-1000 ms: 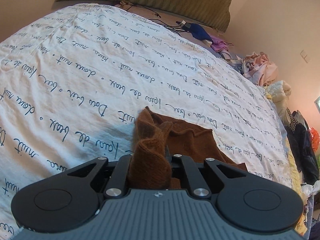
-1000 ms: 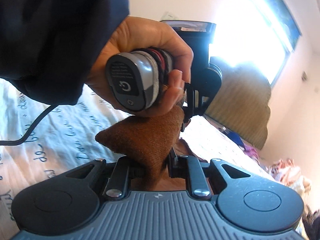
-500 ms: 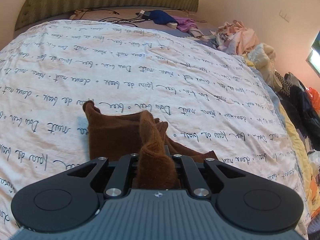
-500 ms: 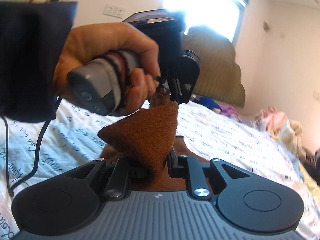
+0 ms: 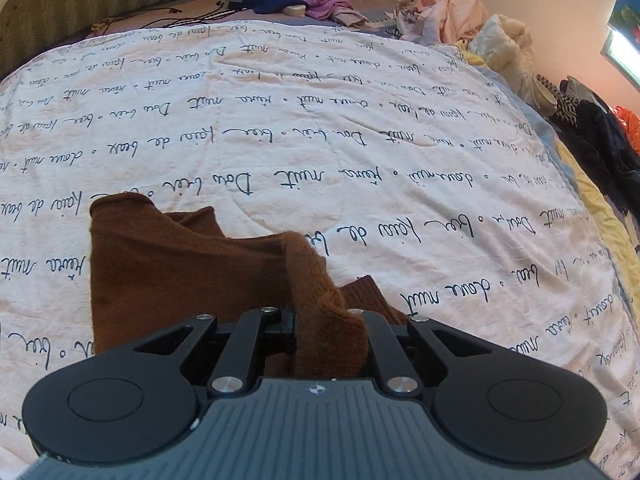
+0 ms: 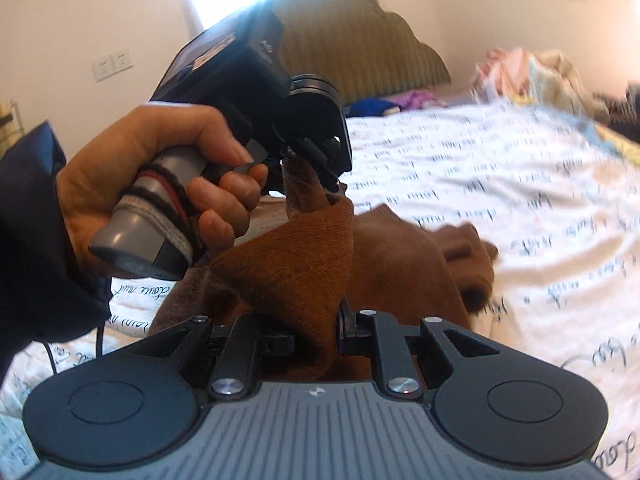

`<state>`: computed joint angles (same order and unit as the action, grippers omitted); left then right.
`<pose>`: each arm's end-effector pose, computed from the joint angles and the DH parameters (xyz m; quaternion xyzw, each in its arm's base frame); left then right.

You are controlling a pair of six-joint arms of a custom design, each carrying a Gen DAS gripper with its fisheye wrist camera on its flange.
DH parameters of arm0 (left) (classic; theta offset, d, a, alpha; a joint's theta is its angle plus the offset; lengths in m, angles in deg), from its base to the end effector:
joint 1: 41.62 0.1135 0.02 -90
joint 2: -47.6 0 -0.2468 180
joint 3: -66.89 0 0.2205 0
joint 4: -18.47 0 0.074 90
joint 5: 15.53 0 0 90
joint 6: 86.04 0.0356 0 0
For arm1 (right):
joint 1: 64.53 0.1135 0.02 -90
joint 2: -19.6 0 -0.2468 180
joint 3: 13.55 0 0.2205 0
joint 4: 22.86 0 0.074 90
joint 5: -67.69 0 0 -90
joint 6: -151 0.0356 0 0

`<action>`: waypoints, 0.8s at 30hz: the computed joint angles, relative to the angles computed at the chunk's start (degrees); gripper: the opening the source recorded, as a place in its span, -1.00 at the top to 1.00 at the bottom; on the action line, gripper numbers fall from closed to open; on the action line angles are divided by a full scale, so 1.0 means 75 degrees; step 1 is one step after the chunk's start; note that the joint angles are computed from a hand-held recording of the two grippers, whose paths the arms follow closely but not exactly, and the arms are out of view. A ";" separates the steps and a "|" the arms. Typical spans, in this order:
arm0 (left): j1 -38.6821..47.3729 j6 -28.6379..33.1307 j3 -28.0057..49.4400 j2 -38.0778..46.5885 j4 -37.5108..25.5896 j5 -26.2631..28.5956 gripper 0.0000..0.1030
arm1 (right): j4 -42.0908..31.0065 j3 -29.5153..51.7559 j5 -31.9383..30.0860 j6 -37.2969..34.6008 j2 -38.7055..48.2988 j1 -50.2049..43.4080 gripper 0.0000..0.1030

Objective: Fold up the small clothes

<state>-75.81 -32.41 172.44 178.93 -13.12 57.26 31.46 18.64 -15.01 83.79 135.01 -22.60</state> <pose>0.3697 -0.2384 0.1120 -0.0601 0.9480 -0.0432 0.3097 0.1872 0.1621 0.0646 -0.1110 0.8529 0.2252 0.4578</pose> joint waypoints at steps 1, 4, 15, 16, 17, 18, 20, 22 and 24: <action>-0.0052 0.0093 0.0120 0.0123 0.0035 -0.0053 0.76 | 0.0114 -0.0080 -0.0348 0.0156 0.0067 -0.0244 0.67; -0.0116 0.0142 -0.0031 0.0162 0.0613 -0.0044 0.15 | 0.0201 -0.0267 -0.1202 0.0612 0.0057 -0.0765 0.66; -0.0436 0.0705 -0.1649 -0.1410 0.1404 -0.1109 -1.00 | 0.0652 -0.0460 -0.3309 0.1451 0.0474 -0.2082 0.35; -0.0495 0.0788 -0.2170 -0.1759 0.1559 -0.1211 -1.00 | 0.0815 -0.0521 -0.3497 0.1547 0.0517 -0.2187 0.12; -0.0557 0.0889 -0.2695 -0.2082 0.1754 -0.1249 -1.00 | 0.0942 -0.0583 -0.3689 0.1621 0.0528 -0.2330 -0.07; -0.0615 0.0939 -0.3163 -0.2373 0.1885 -0.1294 -1.00 | 0.1030 -0.0646 -0.3827 0.1678 0.0498 -0.2435 -0.41; -0.0771 0.0901 -0.4392 -0.3079 0.2418 -0.1465 -1.00 | 0.1507 -0.0775 -0.4173 0.1655 0.0616 -0.2659 -0.47; -0.1014 0.0660 -0.5453 -0.3706 0.2745 -0.1821 -1.00 | 0.1042 -0.0706 -0.4137 0.1447 0.0200 -0.2694 -0.47; -0.1295 0.0480 -0.6455 -0.4323 0.3089 -0.2095 -1.00 | 0.0253 -0.0427 -0.4191 0.1250 -0.0224 -0.2698 -0.48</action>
<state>-85.52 -28.81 124.02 146.51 10.05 41.54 33.35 15.43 -46.44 93.16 133.33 -42.84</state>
